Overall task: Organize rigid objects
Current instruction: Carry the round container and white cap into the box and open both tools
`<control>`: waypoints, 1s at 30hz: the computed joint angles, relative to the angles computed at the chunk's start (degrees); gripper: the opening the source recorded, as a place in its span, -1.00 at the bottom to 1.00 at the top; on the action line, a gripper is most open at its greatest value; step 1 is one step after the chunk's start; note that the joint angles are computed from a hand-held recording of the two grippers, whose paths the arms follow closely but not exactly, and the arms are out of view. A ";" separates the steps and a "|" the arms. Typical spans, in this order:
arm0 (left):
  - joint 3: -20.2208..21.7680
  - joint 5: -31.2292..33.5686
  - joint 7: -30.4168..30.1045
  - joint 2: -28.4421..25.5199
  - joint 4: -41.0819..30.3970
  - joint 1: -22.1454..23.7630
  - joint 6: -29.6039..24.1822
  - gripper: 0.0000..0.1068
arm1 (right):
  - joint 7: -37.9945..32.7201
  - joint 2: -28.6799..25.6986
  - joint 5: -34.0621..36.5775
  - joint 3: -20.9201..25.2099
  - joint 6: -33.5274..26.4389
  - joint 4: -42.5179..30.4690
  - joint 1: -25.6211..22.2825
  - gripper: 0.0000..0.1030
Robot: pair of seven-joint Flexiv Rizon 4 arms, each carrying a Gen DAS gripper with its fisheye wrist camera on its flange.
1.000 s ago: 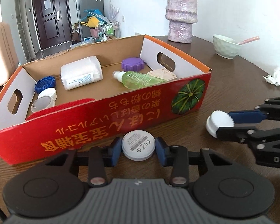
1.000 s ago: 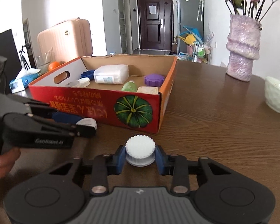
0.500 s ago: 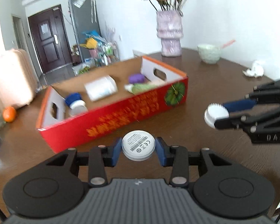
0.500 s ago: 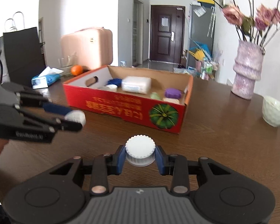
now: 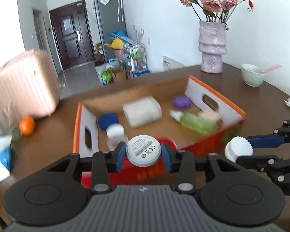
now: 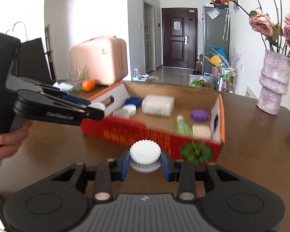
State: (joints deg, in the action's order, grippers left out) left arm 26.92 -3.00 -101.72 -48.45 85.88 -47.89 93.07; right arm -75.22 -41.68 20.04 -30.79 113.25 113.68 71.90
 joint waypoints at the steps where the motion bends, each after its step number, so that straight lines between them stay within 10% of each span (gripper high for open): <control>1: -1.14 -0.35 0.95 -0.77 -2.40 1.48 -1.78 -0.24 | 0.49 -0.25 -1.04 0.98 -1.19 -2.06 -2.00 -0.35; 9: -12.59 -1.41 4.15 -9.51 -21.73 13.35 -18.88 -0.24 | 8.66 -7.54 -12.12 3.96 -13.57 -18.22 -12.63 -0.35; 18: -18.19 2.81 1.20 -13.20 -25.78 17.72 -17.38 0.15 | 16.49 -13.83 -19.08 2.06 -17.03 -23.88 -14.69 -0.24; 30: -19.05 5.34 -0.92 -13.24 -24.05 17.96 -12.65 0.05 | 26.37 -13.70 -21.46 -0.19 -12.80 -18.94 -12.78 -0.25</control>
